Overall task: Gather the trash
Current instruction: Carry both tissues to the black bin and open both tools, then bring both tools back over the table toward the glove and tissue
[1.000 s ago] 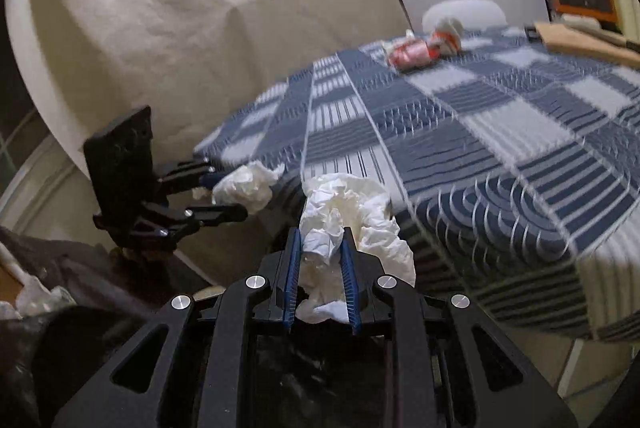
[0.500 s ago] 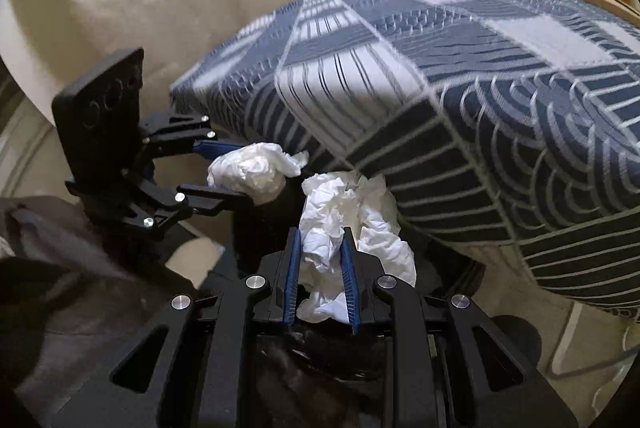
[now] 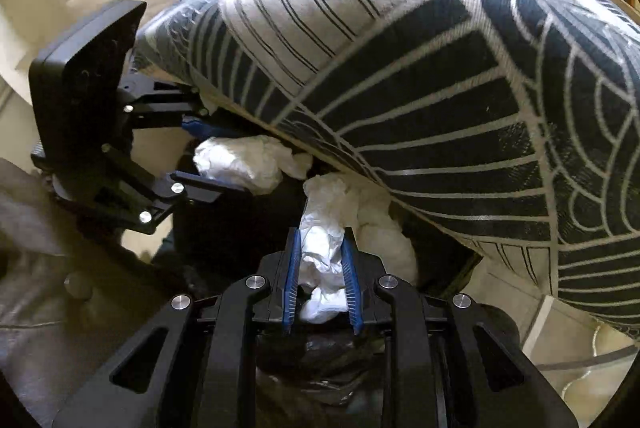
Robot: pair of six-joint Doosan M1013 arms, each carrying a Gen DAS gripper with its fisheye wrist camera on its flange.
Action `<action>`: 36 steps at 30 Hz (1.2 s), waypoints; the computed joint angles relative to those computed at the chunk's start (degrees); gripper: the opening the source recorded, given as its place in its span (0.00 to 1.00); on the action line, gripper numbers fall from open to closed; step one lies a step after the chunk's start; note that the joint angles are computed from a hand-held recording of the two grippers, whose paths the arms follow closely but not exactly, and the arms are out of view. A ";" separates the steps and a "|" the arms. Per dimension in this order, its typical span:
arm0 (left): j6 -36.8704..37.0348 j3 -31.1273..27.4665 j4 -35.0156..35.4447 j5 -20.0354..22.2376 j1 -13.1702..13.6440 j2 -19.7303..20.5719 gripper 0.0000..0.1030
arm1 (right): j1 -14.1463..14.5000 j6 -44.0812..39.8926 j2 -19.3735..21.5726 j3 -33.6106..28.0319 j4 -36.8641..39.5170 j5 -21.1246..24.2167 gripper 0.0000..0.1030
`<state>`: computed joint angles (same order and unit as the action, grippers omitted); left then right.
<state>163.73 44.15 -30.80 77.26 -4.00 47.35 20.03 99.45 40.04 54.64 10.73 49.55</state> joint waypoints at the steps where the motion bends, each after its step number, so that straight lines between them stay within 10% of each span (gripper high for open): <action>1: -0.27 0.09 0.42 -0.05 -0.06 -0.06 0.45 | 0.06 0.69 0.31 -0.40 -0.84 0.58 0.20; 5: -1.34 0.07 2.03 -1.01 -0.36 0.15 0.61 | 0.35 2.98 1.40 -1.90 -3.63 2.29 0.27; 9: -1.03 0.09 0.37 -0.74 0.07 0.06 0.93 | 0.77 3.68 1.33 -2.08 -5.43 0.79 0.67; 14: 0.81 1.22 -2.30 -0.52 0.91 -0.76 0.94 | 0.92 5.27 0.37 -1.13 -7.33 -0.39 0.82; 36: 4.38 -0.77 -16.56 2.29 5.00 -2.20 0.94 | -0.08 2.37 -8.63 5.88 -7.22 -12.04 0.85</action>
<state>168.12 43.37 -47.36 79.54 1.00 45.15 19.95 101.81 31.41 60.52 3.51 37.50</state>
